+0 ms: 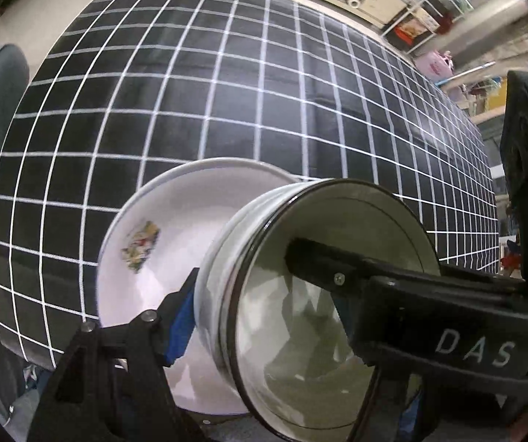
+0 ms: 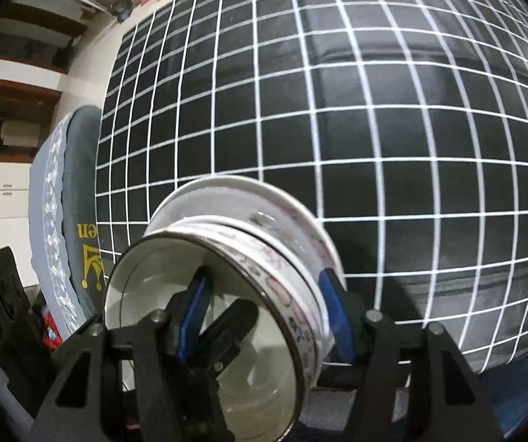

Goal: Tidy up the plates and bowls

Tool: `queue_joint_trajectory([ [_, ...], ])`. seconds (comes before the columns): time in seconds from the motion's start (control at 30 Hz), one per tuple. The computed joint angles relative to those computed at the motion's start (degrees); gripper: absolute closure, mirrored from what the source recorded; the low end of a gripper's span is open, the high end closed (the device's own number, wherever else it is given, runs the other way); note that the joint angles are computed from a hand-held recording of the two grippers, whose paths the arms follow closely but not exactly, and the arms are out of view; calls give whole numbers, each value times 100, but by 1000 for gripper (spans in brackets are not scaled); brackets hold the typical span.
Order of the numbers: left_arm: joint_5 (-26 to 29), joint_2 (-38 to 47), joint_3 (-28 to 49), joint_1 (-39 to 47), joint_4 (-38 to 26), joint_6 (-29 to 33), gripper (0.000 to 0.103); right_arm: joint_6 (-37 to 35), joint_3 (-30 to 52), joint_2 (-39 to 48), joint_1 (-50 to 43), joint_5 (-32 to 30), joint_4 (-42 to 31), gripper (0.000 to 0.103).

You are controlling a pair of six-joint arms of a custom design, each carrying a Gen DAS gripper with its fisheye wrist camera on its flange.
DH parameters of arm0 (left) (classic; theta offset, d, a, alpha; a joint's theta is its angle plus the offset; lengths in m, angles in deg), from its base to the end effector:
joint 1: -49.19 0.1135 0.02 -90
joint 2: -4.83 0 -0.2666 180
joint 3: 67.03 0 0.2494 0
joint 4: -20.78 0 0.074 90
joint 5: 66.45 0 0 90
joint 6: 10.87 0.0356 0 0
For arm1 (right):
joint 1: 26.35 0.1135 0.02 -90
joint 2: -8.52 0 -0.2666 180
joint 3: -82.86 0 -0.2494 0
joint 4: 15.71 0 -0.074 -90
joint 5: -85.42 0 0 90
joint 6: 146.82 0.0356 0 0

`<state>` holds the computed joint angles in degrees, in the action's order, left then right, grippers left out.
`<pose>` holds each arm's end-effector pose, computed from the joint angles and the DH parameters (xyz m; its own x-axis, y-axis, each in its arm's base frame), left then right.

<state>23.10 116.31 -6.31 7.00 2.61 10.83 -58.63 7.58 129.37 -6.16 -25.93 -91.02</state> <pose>0.2334 -0.2112 0.0662 -0.8777 -0.4584 -0.1397 -0.3949 0.8569 -0.3313 0.3649 0.1480 0.1660 -0.9279 -0.3726 0.0136 -0.3423 0.8660 0.3646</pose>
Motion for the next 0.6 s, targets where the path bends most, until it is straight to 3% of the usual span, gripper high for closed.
queue_joint_trajectory([
  [0.13,85,-36,-353,118,371,30,36,45,74,122,106,78,17,40],
  [0.6,58,-179,-515,201,476,319,37,-150,255,293,16,-30,-49,40],
])
